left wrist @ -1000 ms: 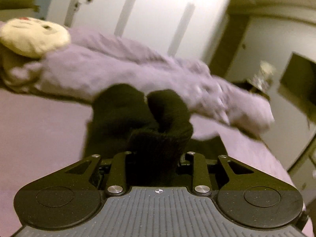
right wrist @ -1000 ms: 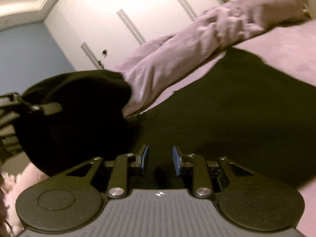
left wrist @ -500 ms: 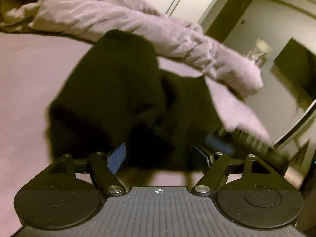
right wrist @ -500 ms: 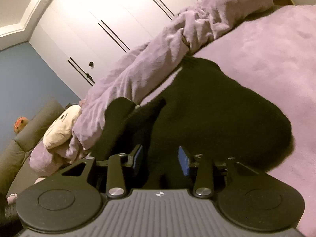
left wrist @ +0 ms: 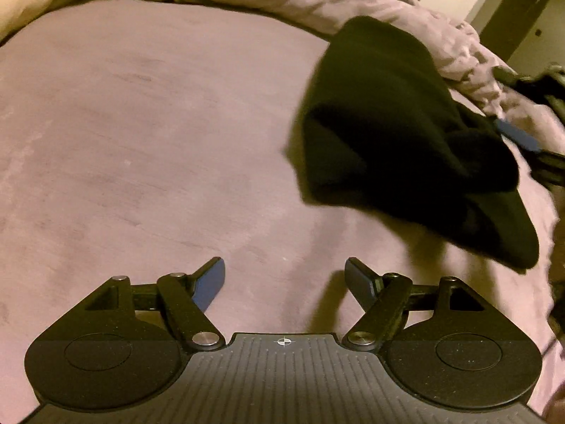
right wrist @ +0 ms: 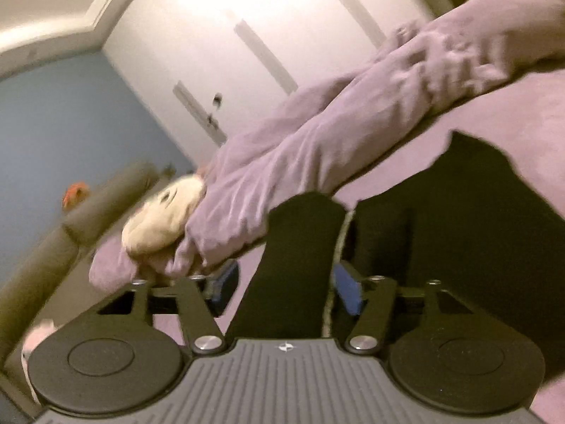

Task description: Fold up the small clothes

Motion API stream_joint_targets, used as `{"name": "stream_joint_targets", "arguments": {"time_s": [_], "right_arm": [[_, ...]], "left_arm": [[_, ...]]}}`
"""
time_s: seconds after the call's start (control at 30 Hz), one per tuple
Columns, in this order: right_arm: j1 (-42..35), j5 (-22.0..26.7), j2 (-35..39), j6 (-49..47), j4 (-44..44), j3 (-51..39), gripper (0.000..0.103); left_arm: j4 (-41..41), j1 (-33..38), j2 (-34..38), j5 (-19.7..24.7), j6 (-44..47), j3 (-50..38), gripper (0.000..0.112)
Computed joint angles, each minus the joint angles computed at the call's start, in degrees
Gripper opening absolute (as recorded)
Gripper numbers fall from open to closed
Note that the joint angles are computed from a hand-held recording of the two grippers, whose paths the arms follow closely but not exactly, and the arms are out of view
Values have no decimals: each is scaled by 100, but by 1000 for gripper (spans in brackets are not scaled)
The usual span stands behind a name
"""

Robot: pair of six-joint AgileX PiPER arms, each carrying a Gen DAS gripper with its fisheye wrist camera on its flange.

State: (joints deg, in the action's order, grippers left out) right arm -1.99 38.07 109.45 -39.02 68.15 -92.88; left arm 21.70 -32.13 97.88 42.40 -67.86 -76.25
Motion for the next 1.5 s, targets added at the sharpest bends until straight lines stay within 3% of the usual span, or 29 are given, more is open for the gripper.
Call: {"name": "stream_joint_targets", "arguments": {"time_s": [0.1,0.17,0.27,0.3,0.33,0.37,0.43,0.53,0.6,0.67,0.7,0.77,0.83,1.0,1.13,1.23,1.5], "right_arm": [[286,388,932,1657,-1709,-1353,66],[321,960,1464,2477,-2149,-2227,63],[408,1467,1982,2910,-2532,-3112,37],[463,1540,2048,2987,-2751,-3291,19],[503,1639,2102,2985,-2916,-3467,17],[559,1553,1990,2908,-3109,-3413,15],[626,938,1432,2359,-3189,-2708,9],[497,-3,422,1143,-2536,-1324,9],[510,-464,130,1071,-2875,-783,9],[472,-441,300,1724,-3624,-757,10],[398,-85,574,1978,-3757,-993,11],[262,-15,786,1800,-3343,-899,11],[202,-254,610,1162,-2728,-540,21],[-101,162,410,947,-2002,-531,48],[-206,103,310,1085,-1935,-465,77],[-218,479,635,1573,-2286,-983,79],[-251,1442,1701,2443,-2026,-2564,91]], "left_arm": [[-18,129,-8,-151,161,52,81],[14,194,96,-143,282,-32,81],[103,230,475,57,527,-493,81],[167,222,578,118,555,-635,81],[162,238,652,142,604,-747,81],[121,258,708,142,645,-831,81],[-9,317,818,180,734,-1013,81],[65,291,889,249,810,-1114,83],[139,226,1035,436,905,-1287,84],[286,150,1192,600,959,-1463,87],[391,101,1296,706,961,-1600,87],[527,24,1402,844,976,-1748,87],[570,-3,1459,913,1008,-1816,88],[570,-12,1540,952,1047,-1935,88],[579,-13,1529,940,1026,-1907,89],[589,-19,1545,941,1004,-1928,89],[541,24,1498,845,1054,-1851,90]]}}
